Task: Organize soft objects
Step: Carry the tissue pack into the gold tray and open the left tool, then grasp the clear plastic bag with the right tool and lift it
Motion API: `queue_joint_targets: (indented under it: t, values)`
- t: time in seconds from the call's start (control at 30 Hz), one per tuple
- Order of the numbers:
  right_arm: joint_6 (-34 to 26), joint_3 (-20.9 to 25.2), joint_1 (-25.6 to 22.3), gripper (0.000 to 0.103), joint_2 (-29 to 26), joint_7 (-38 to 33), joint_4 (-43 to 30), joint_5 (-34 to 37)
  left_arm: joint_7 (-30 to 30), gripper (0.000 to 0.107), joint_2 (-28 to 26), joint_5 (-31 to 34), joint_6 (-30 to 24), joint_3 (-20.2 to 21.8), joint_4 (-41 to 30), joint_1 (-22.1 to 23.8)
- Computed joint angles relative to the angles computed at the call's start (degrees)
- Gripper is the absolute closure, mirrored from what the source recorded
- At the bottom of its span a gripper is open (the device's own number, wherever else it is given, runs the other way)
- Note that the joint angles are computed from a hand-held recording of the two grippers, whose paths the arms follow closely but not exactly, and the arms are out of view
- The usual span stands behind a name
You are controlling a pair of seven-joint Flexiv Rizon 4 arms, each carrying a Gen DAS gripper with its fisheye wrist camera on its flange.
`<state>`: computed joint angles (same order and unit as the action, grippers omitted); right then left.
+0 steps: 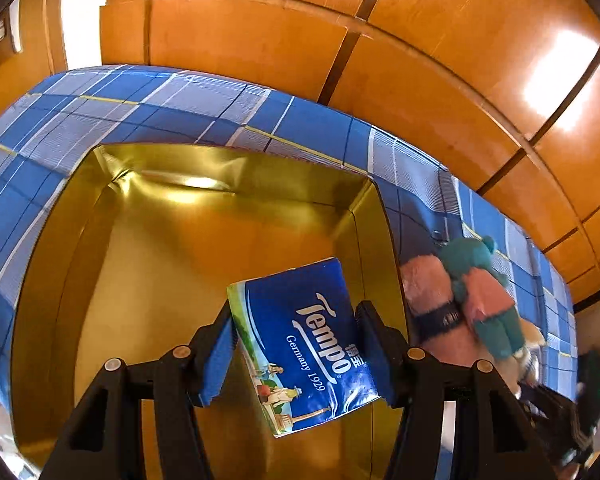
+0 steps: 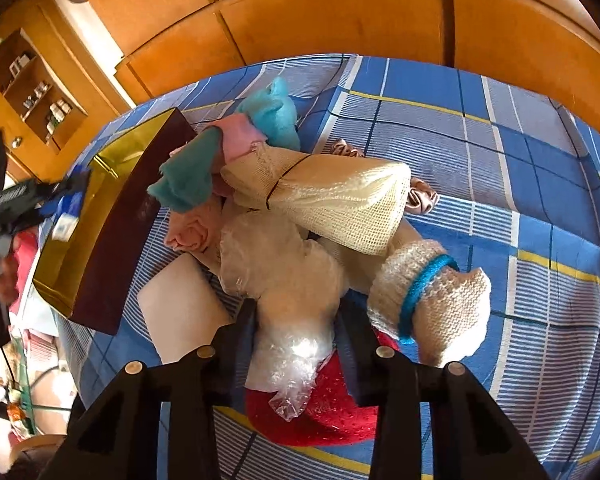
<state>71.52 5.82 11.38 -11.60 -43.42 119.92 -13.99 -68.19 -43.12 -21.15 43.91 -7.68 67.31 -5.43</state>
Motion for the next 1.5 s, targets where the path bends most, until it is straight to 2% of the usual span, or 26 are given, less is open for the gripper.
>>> queue_joint_targets:
  t: [0.3, 0.43, 0.5, 0.67, 0.8, 0.9, 1.0, 1.17, 1.3, 1.5]
  values:
    - [-1.3, -0.9, 0.7, 0.066, 0.2, 1.5, 0.1, -4.5, -4.0, 0.046, -10.8, 6.0, -6.5, 2.8, -19.2, -4.3]
    - [-1.6, -1.0, 0.8, 0.066, -0.1, 1.7, -0.1, -5.4, -5.7, 0.045, -12.1, 6.9, -6.4, 2.8, -21.8, -4.6]
    - [-1.9, -1.1, 0.9, 0.066, -0.1, 1.9, -0.1, -6.1, -5.9, 0.038, -10.3, 6.7, -3.7, 2.4, -18.5, -4.1]
    - [-2.2, -1.2, 1.0, 0.066, -0.3, 2.3, -0.2, -7.1, -4.9, 0.034, -3.5, 5.9, 5.1, 1.6, -6.5, -2.6]
    - [-2.2, -0.6, 0.7, 0.066, -0.4, 1.4, -0.5, -5.9, -2.5, 0.031, 4.0, 5.2, 16.3, 0.9, 7.2, -1.5]
    - [-1.9, -0.6, 0.5, 0.066, -0.5, 1.0, -0.3, -5.1, -0.3, 0.022, 8.8, 4.1, 24.8, -0.2, 16.4, -0.5]
    - [-1.8, -0.8, 0.7, 0.066, -0.3, 1.2, -0.1, -5.4, 1.1, 0.02, 12.4, 2.9, 30.0, -1.1, 23.0, 0.3]
    - [-2.7, -2.3, 1.8, 0.066, 0.1, 4.0, 0.6, -10.4, 3.4, 0.02, 16.3, 0.8, 33.4, -2.0, 29.8, 1.3]
    - [-3.5, -2.6, 2.2, 0.067, 0.4, 5.7, 0.9, -14.7, 2.9, 0.02, 17.9, 1.4, 35.5, -0.7, 32.6, 0.5]
    - [-3.7, -2.3, 1.6, 0.068, 0.6, 6.3, 1.0, -16.4, 1.4, 0.019, 19.3, 1.5, 34.7, 0.7, 34.8, 0.3]
